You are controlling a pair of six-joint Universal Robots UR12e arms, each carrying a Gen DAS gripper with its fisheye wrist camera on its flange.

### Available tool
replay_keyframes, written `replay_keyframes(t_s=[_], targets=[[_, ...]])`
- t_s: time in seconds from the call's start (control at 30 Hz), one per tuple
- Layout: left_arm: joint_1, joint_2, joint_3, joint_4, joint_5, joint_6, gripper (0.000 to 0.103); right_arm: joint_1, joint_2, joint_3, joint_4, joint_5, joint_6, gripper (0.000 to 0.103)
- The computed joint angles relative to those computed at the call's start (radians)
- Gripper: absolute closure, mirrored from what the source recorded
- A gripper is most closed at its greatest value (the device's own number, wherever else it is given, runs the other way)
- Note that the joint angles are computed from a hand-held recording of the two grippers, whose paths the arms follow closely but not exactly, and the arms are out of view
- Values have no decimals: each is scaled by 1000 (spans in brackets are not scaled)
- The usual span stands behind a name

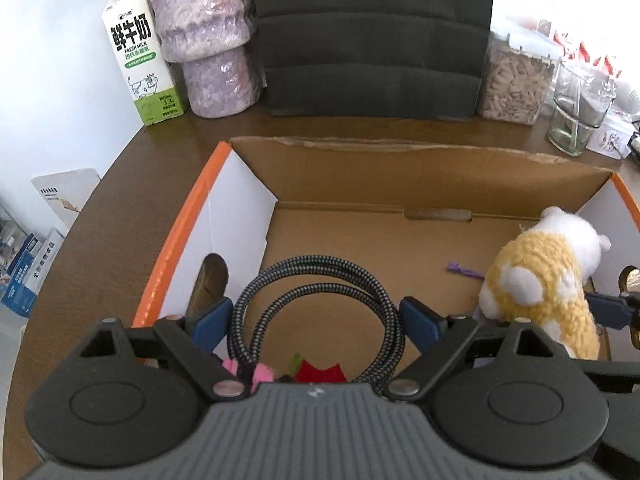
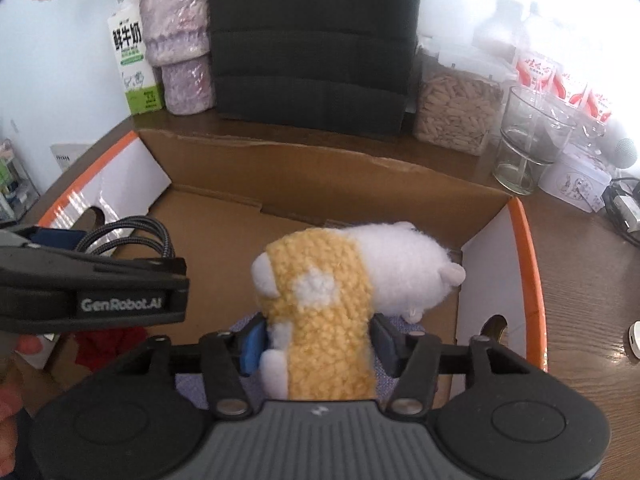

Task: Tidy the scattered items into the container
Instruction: 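Lower the plush toy and cable into the box and open both tools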

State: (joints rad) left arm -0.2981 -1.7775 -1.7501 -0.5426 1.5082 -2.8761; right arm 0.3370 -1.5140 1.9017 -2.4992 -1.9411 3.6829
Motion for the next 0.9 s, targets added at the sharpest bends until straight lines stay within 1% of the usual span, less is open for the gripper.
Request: replay_keyframes(t_s=[0.07, 0.1, 0.17, 0.23, 0.37, 0.67, 0.73, 0.8, 0.9], targets=[[-4, -1, 1, -5, 12, 2, 11, 1, 1, -4, 4, 1, 4, 24], [-5, -2, 2, -6, 18, 1, 10, 4, 1, -7, 15, -6, 7, 23], [-6, -1, -2, 7, 35, -8, 0, 8, 2, -13, 33, -15, 6, 11], [-2, 7, -15, 45, 28, -8, 0, 5, -1, -11, 30, -6, 2, 6], [11, 19, -18, 45, -3, -12, 0, 11, -6, -14, 33, -8, 10, 5], [31, 52, -53, 91, -24, 0, 0, 27, -25, -12, 24, -27, 41, 4], [38, 62, -65, 116, -32, -1, 0, 31, -31, -13, 29, -33, 50, 4], [41, 70, -77, 150, -24, 0, 0, 37, -34, -15, 34, -47, 62, 3], [42, 81, -110, 260, 8, 10, 0, 45, -44, -11, 27, -62, 90, 3]])
